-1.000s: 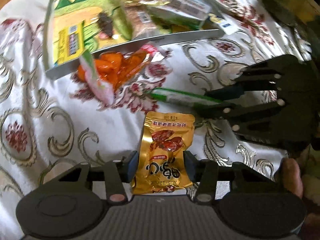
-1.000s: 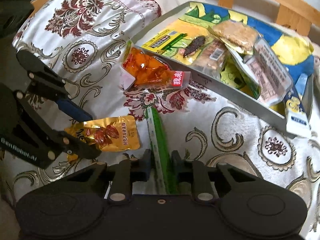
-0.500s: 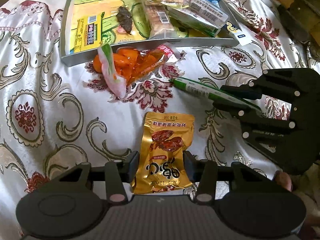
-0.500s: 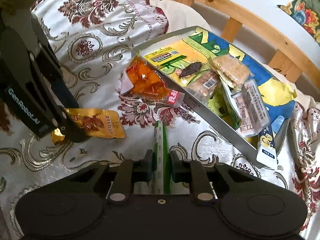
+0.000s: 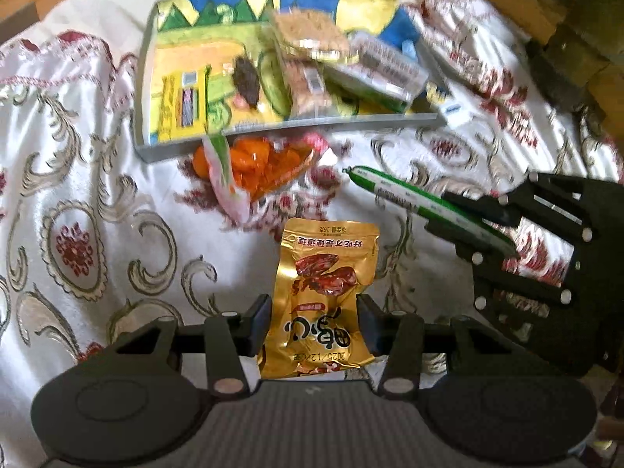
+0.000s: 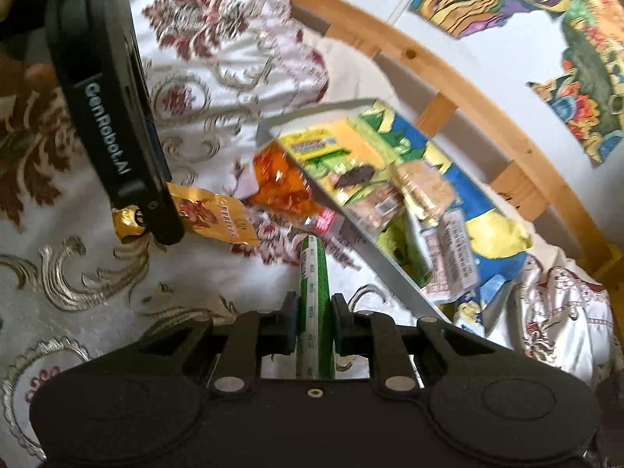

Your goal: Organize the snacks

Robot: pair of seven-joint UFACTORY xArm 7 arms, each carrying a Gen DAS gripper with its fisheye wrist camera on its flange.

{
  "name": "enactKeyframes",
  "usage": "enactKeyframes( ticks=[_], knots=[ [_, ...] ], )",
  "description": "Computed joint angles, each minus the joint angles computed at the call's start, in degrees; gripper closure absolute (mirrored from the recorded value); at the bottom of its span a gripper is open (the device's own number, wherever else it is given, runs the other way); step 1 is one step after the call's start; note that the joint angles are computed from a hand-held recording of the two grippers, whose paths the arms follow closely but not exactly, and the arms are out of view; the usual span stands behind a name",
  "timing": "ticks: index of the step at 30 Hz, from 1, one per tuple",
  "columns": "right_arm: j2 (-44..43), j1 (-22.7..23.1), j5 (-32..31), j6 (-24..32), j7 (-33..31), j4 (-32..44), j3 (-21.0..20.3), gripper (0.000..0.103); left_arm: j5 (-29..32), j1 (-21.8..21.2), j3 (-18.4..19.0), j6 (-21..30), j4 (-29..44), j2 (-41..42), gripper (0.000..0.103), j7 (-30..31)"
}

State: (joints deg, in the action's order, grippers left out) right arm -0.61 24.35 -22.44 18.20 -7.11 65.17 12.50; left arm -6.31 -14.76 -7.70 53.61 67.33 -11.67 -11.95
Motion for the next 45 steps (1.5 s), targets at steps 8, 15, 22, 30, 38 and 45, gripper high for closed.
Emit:
enactKeyframes(
  ticks=[8, 15, 22, 30, 38, 45],
  knots=[
    [0.01, -2.25, -14.79, -8.54, 15.82, -0.54, -0.3, 0.085, 4.21, 1.33, -0.86, -7.24, -1.9, -2.38, 0.052, -5.13],
    [4.07, -1.23, -41.72, -11.5, 40.65, 5.45, -3.88, 0.085, 8.89, 2.85, -1.44, -13.29, -2.82, -2.35, 0.052, -11.88],
    [10.5, 1.68, -53.33, -12.71, 52.09, 13.68, -7.02, 0.085, 23.37, 6.52, -3.33, -16.14, 2.32, 3.02, 0.052, -28.07],
    [21.46, 5.21, -44.43, -12.68, 48.58, 25.95, -9.68, 0.085, 32.69, 5.58, 0.86, -22.21, 9.79, 12.32, 0.052, -35.96],
    [32.63, 8.86, -33.17, -6.89, 37.42, 39.26, -10.52, 0.085, 34.01, 4.09, 4.67, -28.69, 11.77, 18.84, 0.052, -35.07],
    [42.51, 12.2, -23.56, -0.46, 32.19, 52.4, -13.1, 0.085, 31.77, 3.13, 6.52, -29.79, 13.71, 22.28, 0.052, -31.05]
  ],
)
